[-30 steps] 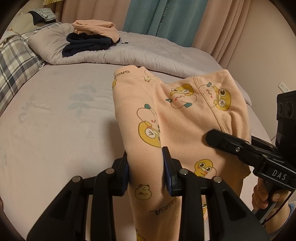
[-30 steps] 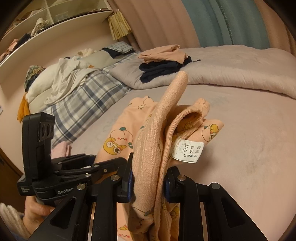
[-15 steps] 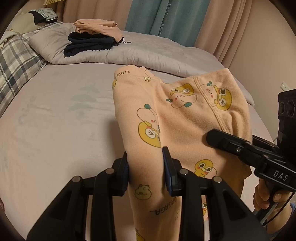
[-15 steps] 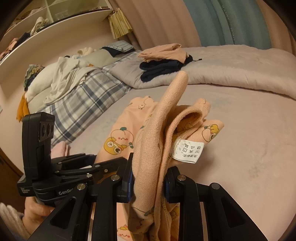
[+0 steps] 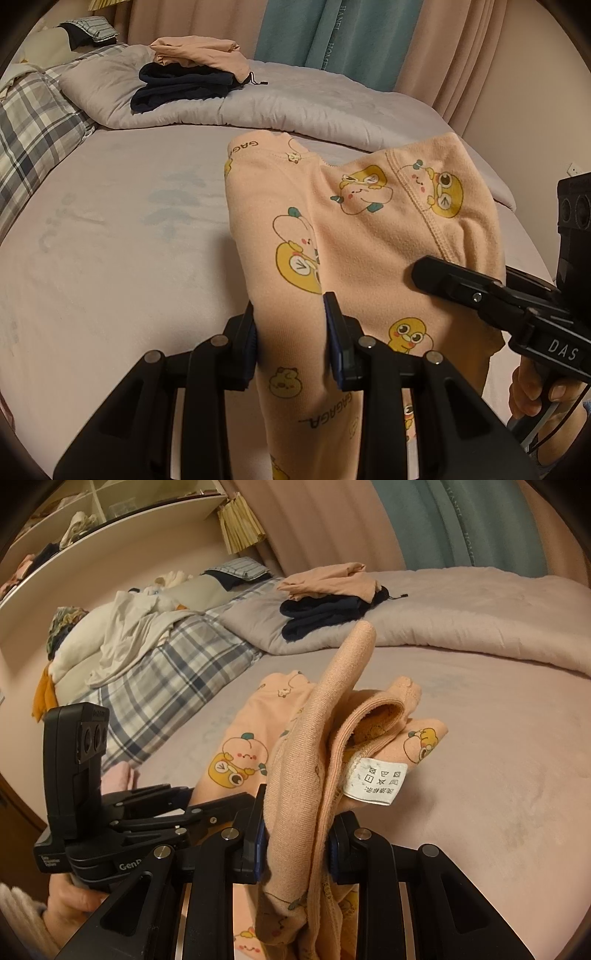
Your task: Fold small clothes
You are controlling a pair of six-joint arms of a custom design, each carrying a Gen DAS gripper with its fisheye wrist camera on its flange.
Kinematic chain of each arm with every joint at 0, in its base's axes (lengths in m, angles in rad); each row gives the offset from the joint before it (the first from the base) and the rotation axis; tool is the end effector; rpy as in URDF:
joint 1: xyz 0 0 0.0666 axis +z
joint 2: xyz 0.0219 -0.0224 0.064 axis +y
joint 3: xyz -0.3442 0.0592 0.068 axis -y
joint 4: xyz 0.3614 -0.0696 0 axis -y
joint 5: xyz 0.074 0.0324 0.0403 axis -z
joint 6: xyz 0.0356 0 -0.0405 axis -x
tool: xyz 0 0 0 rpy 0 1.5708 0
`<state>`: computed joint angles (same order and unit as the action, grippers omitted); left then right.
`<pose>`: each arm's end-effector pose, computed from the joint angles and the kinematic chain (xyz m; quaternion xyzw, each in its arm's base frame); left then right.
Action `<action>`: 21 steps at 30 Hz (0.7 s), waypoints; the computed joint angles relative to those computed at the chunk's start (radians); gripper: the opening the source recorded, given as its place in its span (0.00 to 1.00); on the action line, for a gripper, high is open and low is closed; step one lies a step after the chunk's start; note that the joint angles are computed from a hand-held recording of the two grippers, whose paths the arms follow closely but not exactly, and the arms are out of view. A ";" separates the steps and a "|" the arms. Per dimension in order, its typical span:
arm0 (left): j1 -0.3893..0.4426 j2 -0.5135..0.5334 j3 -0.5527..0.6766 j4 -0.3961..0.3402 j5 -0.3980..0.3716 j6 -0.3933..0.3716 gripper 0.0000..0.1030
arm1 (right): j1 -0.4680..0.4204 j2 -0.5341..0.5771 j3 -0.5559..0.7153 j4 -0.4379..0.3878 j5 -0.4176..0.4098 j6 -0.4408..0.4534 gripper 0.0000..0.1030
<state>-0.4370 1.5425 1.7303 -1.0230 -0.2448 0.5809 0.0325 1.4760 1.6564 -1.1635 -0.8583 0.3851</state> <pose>0.4636 -0.2075 0.4635 -0.1104 0.9206 -0.0744 0.3672 0.4652 0.0417 0.4635 -0.2983 0.8265 0.3459 0.3291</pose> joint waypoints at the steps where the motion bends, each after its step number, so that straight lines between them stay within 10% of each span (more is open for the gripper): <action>1: 0.002 0.001 0.001 0.000 0.000 -0.002 0.30 | 0.002 0.004 0.002 0.002 0.001 -0.002 0.27; 21: 0.039 0.022 0.000 -0.006 0.016 -0.008 0.30 | 0.046 0.021 -0.006 0.033 0.027 -0.037 0.27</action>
<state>-0.3978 1.5648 1.7299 -1.0291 -0.2285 0.5725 0.0788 1.4970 1.6508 -1.1304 -0.8311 0.3480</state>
